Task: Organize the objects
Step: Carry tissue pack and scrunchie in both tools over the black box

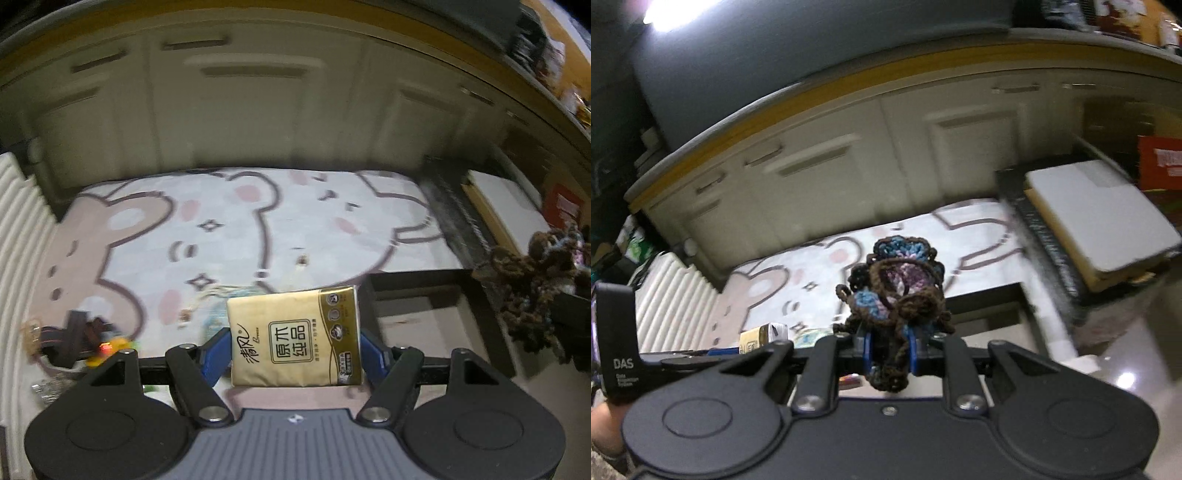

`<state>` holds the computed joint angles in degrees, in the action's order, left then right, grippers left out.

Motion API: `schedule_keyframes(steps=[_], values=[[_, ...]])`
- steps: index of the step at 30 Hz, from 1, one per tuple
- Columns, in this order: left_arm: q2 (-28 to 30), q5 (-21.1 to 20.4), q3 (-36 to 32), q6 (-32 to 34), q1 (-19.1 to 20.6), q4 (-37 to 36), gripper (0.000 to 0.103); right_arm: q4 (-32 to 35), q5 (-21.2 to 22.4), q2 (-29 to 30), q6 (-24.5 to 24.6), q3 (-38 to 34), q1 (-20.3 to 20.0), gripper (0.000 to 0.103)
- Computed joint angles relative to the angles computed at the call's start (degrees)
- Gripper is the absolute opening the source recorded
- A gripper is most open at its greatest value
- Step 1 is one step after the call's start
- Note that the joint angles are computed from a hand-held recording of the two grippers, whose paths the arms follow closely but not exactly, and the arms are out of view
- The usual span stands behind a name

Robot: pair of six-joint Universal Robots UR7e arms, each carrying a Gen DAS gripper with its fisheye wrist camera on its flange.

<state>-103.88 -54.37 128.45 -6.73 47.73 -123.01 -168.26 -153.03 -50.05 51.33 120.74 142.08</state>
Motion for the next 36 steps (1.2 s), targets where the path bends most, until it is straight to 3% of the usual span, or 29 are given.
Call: schedule_keyframes(steps=[11,19,27,36], values=[[7.4,-5.7,3.9,-1.8,-4.2,-6.5,0.072,1.3,-2.8,-5.9,4.8,8.3,-2.2,0.019],[13.7,-8.7,5.5,-2.9,-5.0,-12.1,0.072,2.3,-1.1,-9.0,7.3,13.3,-6.3,0.019],[18.7,-9.7,6.1,-2.9,-4.9,-15.0,0.072,-2.4,1.6,-8.1,1.1,14.5,-9.7,0.019],[22.2,-11.7,6.0,-2.4,-4.5,-16.1,0.072,-1.3,4.1,-9.0,0.2,15.8,-12.3,0.019]])
